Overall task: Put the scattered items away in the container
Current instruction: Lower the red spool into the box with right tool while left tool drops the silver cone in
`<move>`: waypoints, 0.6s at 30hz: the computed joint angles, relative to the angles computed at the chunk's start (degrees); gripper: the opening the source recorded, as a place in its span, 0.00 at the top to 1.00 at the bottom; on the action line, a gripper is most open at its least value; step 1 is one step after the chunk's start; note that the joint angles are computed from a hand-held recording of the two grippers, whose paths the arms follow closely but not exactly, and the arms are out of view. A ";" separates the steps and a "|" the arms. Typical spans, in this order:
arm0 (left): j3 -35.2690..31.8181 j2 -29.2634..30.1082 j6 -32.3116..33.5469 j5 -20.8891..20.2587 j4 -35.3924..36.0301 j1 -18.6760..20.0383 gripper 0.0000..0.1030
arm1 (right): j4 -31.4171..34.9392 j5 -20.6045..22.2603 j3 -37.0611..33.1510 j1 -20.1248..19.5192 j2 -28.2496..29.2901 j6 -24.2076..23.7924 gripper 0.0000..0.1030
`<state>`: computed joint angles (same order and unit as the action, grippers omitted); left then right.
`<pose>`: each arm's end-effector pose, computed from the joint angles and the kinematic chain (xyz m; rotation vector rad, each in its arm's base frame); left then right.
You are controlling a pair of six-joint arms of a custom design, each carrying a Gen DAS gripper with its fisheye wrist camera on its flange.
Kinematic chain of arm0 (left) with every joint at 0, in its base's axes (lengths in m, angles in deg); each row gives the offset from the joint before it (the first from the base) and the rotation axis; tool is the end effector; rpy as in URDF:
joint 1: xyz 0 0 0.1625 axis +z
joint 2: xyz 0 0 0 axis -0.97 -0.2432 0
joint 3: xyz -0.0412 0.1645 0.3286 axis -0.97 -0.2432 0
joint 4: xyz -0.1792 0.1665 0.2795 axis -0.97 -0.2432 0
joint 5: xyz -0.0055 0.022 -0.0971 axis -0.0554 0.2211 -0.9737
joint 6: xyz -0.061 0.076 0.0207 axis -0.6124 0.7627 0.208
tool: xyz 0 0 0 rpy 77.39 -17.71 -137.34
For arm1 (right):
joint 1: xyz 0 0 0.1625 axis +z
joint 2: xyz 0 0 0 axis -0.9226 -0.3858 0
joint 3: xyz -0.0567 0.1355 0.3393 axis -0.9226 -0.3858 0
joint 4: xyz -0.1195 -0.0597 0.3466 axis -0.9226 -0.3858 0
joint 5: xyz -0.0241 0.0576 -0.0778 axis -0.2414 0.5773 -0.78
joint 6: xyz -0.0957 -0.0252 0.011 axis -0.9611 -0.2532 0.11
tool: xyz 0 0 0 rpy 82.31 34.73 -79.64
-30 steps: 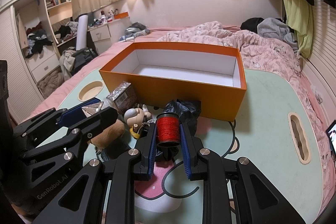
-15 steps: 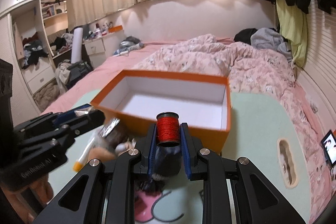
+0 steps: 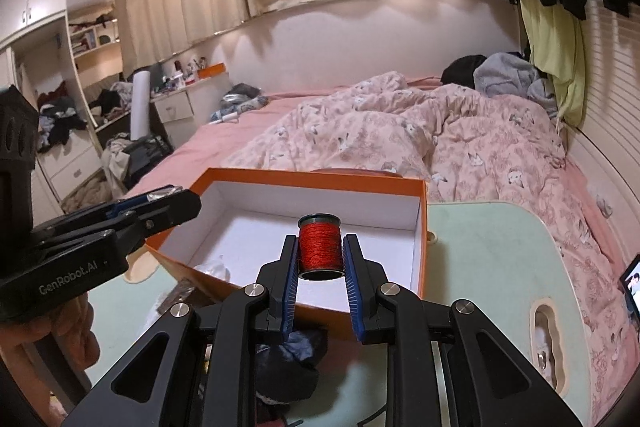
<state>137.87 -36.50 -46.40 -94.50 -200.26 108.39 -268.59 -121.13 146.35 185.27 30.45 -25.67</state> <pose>-0.1218 -0.3391 0.2646 0.4261 2.2419 -1.2059 0.3034 -0.3632 0.0292 0.9600 -2.4701 0.9991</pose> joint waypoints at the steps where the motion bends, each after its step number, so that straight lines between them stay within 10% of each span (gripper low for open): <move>1: -0.51 0.77 0.63 -0.41 -0.56 0.67 0.68 | 0.47 -0.21 -0.43 0.00 0.15 -0.21 0.79; 18: -2.00 5.79 1.41 -2.29 -3.08 6.94 0.68 | 6.31 -4.07 -6.72 -0.82 4.57 -1.25 0.79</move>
